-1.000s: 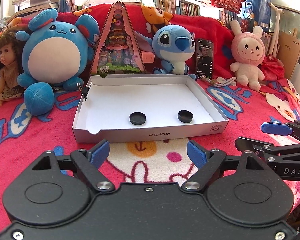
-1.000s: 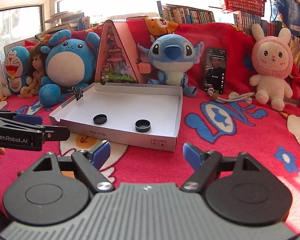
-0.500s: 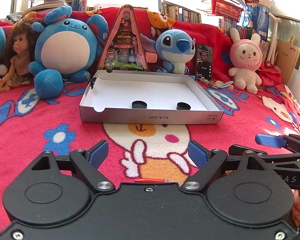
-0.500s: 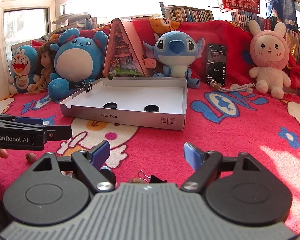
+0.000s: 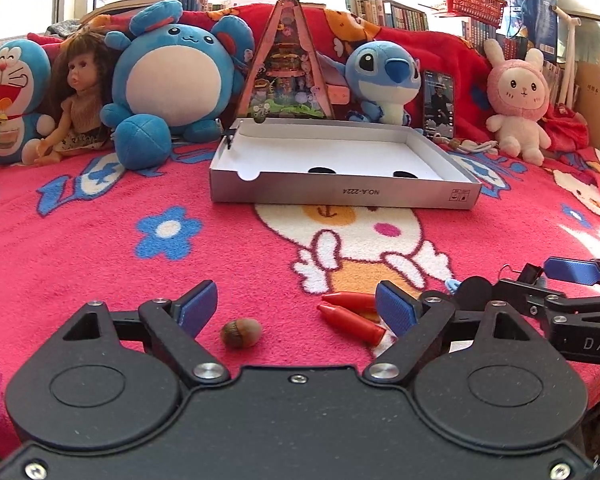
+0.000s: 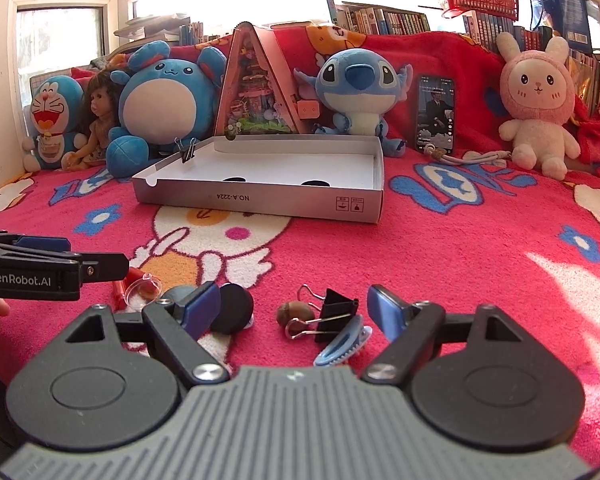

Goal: Organize rigid objects
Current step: 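Withdraw both grippers from the box back toward the objects on the blanket, then grasp the brown acorn with the left gripper while the right gripper grasps a black binder clip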

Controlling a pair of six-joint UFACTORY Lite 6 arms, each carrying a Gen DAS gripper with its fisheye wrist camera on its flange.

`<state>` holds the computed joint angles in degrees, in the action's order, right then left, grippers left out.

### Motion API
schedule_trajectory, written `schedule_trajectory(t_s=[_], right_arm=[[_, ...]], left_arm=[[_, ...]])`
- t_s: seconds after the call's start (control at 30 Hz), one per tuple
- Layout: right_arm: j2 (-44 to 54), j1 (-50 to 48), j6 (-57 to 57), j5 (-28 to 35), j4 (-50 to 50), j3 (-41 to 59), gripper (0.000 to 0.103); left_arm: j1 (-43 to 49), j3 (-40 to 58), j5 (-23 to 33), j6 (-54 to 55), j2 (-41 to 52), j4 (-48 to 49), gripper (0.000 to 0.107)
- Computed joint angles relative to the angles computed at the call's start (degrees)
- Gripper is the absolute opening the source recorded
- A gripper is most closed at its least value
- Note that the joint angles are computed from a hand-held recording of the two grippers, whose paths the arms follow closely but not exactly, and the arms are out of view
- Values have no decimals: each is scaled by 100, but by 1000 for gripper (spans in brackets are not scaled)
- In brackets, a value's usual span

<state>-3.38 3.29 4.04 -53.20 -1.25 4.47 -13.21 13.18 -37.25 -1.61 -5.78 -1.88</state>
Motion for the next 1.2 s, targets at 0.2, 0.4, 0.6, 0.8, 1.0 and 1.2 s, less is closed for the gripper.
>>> schedule_trajectory(t_s=[0.2,0.4,0.6,0.8,1.0,1.2], right_arm=[[-135,43,-212,15,120,-162,85],[-459,79,-594,165,221,-376,62],[-450,-33,-618,274,269,-314,52],[-346,-391,-178,369,-147,-99,49],[-283,-245,-256,366,-16,-3,36],[-282,-52,-424,375,268,26,34]], left_arm=[[101,-196,-144,529,-23,-613,71],[288,-319,-143,490,24,-412,54],[321,-292,-191,390,91,-369,44],[429,-108,-83,131,262,-211,31],[473,-52,11,-22,246,-97,21],[451,-57,39,-22,216,-126,21]])
